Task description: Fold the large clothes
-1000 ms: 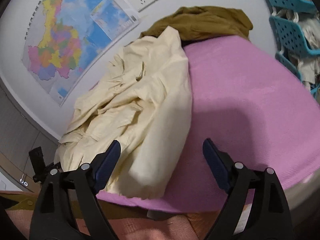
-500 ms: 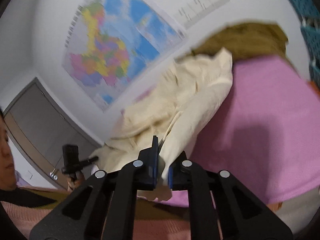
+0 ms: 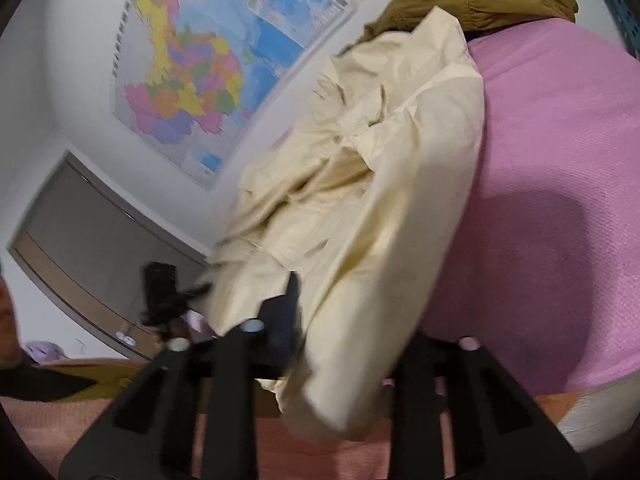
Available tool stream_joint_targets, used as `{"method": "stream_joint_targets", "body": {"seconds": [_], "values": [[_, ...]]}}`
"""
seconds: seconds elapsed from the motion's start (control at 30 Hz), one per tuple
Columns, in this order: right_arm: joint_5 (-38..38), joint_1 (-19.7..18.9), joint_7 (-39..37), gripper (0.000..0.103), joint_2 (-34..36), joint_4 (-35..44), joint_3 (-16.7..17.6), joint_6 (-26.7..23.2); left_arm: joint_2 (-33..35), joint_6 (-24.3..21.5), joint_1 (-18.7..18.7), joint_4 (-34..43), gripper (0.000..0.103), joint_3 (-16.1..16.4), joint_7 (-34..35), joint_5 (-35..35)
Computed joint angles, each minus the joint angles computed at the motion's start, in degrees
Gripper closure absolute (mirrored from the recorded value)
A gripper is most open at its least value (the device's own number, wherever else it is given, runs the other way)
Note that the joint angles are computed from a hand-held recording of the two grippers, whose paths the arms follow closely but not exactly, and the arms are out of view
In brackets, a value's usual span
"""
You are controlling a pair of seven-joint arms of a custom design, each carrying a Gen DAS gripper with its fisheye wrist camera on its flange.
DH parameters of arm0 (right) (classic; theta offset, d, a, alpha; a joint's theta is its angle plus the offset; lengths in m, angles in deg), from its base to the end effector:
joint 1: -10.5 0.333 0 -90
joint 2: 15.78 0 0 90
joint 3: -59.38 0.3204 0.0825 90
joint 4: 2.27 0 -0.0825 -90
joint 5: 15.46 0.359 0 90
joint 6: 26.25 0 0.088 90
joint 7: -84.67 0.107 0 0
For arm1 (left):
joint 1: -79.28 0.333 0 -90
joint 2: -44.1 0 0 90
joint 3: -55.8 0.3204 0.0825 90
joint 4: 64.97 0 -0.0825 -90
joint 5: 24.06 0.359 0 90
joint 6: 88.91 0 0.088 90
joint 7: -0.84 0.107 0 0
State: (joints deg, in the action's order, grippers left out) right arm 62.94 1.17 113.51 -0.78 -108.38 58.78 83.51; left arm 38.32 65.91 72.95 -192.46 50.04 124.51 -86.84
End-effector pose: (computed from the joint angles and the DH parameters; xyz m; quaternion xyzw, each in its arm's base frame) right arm 0.6101 -0.0358 0.4324 -0.6381 0.5123 0.1689 0.5494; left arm 0.5156 -0.0807 0.4843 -0.6680 0.6136 -0.4210 0.0101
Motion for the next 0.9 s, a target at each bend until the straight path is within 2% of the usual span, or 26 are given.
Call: {"method": "stream_joint_targets", "body": {"seconds": [0.03,0.1,0.2,0.27,0.4,0.57,0.73,0.9], "values": [[1.22,-0.37,0.02,0.085,-0.04,0.05,0.08,-0.79,-0.27,-0.43,0.16,-0.06,0.076,0.21,-0.23,-0.21],[3.64,-0.88,-0.77,0.087,-1.24,-0.81,0.12,-2.20,-1.98,-1.86,0.19,-0.38,0.083,1.13,2.13,-4.85],[7.01,-1.14,-2.66,0.088,-3.41,-1.59,-0.34,-4.49,-4.84,-3.23,0.05,-0.86,0.086,2.37,6.48,-11.05],[9.63,-0.96,-3.63,0.089,-4.81,-1.85,-0.80,-4.95,-6.17,-3.88,0.14,-0.83,0.087,2.77,7.68,-12.59],[12.70,-0.10,-2.50,0.089,-5.71,-0.88,-1.84,-2.67,-6.99,-4.68,0.31,0.26,0.087,3.27,7.07,-12.24],[15.56,-0.16,0.40,0.090,-2.40,4.17,-1.47,-2.09,-4.76,-6.18,1.30,4.16,0.087,3.59,3.20,-9.50],[16.39,-0.36,3.35,0.090,2.33,12.64,0.54,0.38,-1.68,-7.80,3.10,9.73,0.087,3.35,-1.66,-4.48],[14.09,-1.22,7.22,0.090,7.62,22.15,3.31,3.08,2.18,-9.12,4.81,16.40,0.087,2.62,-6.78,1.94]]}}
